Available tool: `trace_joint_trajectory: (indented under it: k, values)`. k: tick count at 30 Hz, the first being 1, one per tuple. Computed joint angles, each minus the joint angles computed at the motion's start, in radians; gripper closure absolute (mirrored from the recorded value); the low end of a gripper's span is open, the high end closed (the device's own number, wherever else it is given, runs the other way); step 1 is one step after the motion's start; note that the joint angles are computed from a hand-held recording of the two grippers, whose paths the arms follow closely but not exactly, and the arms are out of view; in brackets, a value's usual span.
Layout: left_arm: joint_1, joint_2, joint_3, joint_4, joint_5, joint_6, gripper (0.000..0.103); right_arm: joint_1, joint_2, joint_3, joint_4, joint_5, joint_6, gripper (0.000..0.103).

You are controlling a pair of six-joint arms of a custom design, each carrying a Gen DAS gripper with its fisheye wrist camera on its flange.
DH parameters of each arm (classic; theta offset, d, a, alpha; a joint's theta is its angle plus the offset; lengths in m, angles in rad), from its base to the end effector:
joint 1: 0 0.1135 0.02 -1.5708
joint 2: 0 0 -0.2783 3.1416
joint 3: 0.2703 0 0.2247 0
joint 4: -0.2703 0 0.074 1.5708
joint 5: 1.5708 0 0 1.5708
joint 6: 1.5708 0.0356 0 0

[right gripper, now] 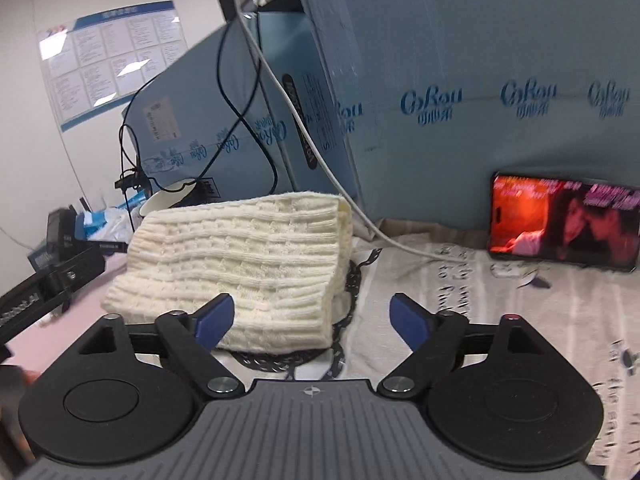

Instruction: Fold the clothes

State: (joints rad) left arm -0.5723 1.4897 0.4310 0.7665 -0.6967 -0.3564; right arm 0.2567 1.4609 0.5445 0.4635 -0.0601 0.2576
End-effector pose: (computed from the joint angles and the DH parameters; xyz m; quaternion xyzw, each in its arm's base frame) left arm 0.2250 -0.1177 0.2023 -0.1212 0.7719 -0.0062 0.6241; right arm 0.2581 0.0700 0.2069 -0.0155 0.8474 0.1594 0.5062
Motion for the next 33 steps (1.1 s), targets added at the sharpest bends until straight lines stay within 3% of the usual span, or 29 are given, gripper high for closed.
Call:
trace_joint_trajectory:
  k: [4, 8, 12, 14, 17, 24, 33]
  values:
    - [-0.149, -0.017, -0.029, -0.025, -0.240, -0.081, 0.000, 0.030, -0.027, -0.122, 0.186, 0.069, -0.036, 0.007]
    - [-0.265, 0.039, -0.039, 0.057, -0.443, -0.043, 0.000, 0.046, -0.009, -0.240, 0.430, 0.115, -0.086, 0.002]
    - [-0.325, 0.151, -0.054, 0.306, -0.580, 0.133, 0.000, 0.024, 0.040, -0.307, 0.627, 0.108, -0.135, 0.000]
    - [-0.338, 0.207, -0.058, 0.436, -0.610, 0.230, 0.000, 0.011, 0.076, -0.324, 0.704, 0.105, -0.138, 0.000]
    - [-0.342, 0.255, -0.051, 0.510, -0.617, 0.305, 0.000, 0.001, 0.128, -0.345, 0.805, 0.075, -0.156, 0.000]
    - [-0.337, 0.264, -0.028, 0.457, -0.611, 0.299, 0.000, 0.014, 0.161, -0.356, 0.866, 0.050, -0.193, 0.000]
    - [-0.338, 0.287, -0.014, 0.482, -0.630, 0.327, 0.000, 0.013, 0.167, -0.342, 0.841, 0.025, -0.192, 0.000]
